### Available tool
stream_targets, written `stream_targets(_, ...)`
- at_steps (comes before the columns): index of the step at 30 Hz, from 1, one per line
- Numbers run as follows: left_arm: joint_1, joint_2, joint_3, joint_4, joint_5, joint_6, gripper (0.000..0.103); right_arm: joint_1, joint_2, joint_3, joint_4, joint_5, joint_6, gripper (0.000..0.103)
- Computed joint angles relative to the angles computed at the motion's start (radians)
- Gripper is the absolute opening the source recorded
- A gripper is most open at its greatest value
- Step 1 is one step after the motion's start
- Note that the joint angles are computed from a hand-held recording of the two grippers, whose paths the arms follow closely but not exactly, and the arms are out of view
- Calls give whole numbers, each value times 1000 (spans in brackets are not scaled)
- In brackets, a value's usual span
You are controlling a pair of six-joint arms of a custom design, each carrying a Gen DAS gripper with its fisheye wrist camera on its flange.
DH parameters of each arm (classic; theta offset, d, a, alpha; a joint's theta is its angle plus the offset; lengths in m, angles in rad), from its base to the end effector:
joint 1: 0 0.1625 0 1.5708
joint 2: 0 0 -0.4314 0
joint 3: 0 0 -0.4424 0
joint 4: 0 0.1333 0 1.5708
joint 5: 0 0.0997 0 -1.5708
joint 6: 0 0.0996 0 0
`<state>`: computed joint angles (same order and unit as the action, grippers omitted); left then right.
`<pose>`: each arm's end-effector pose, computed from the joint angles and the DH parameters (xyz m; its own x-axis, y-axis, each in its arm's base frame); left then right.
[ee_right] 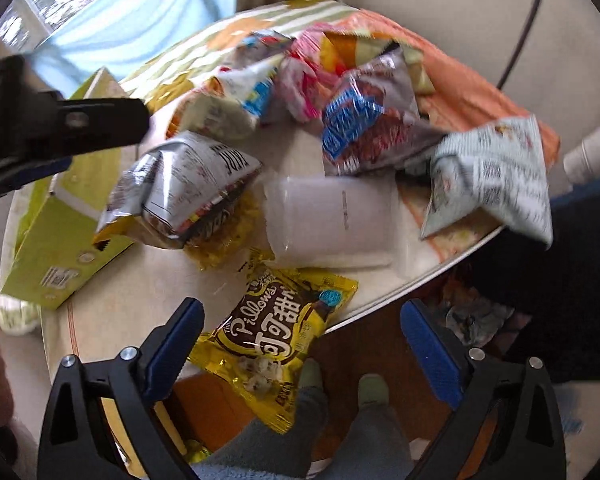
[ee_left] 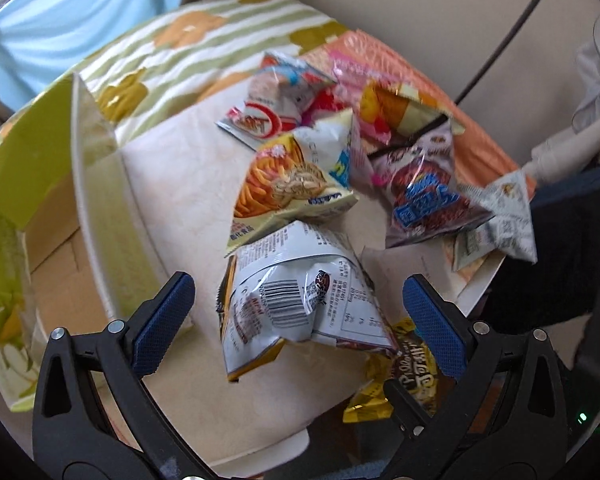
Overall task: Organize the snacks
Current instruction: 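Lower left gripper to white chip bag while right gripper lowers to yellow Pillows bag, then close left gripper on white chip bag while right gripper closes on yellow Pillows bag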
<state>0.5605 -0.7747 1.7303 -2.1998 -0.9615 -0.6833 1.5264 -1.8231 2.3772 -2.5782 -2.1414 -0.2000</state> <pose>-0.4340 -0.4971 -0.0064 -0.7240 0.2964 -0.6229 0.4451 0.8906 -0.0934 0.0619 -0.3980 0.3158 -0.8216 0.0898 0.5629 -0.1258 0.9346 -0.3327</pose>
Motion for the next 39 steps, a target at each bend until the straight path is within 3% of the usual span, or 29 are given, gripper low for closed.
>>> stream_targets(4,20,26,-1,11,-13,28,103,16,34,12,-61,-39,15,97)
stream_targets(7,20,41,1,-4,0,67,103,28,71,23,-106,-65,12,85)
stream_targets(12,17,61,-13,18,21,105,103,44,119,27,-145,-102,-6,75)
stream_targets(24,21,42,-6,43,21,147,91,49,126,13,-97,-100,40,49)
stream_targets(27,20,40,-6,56,21,156,87,54,126,8,-85,-100,53,48)
stream_targets(29,19,36,-5,72,35,159,77,51,121,4,-76,-93,59,47)
stream_targets(35,17,12,12,64,30,166,71,48,101,-13,-34,-67,88,47)
stream_targets(39,10,-7,23,63,31,122,70,13,58,-7,-20,-18,35,46)
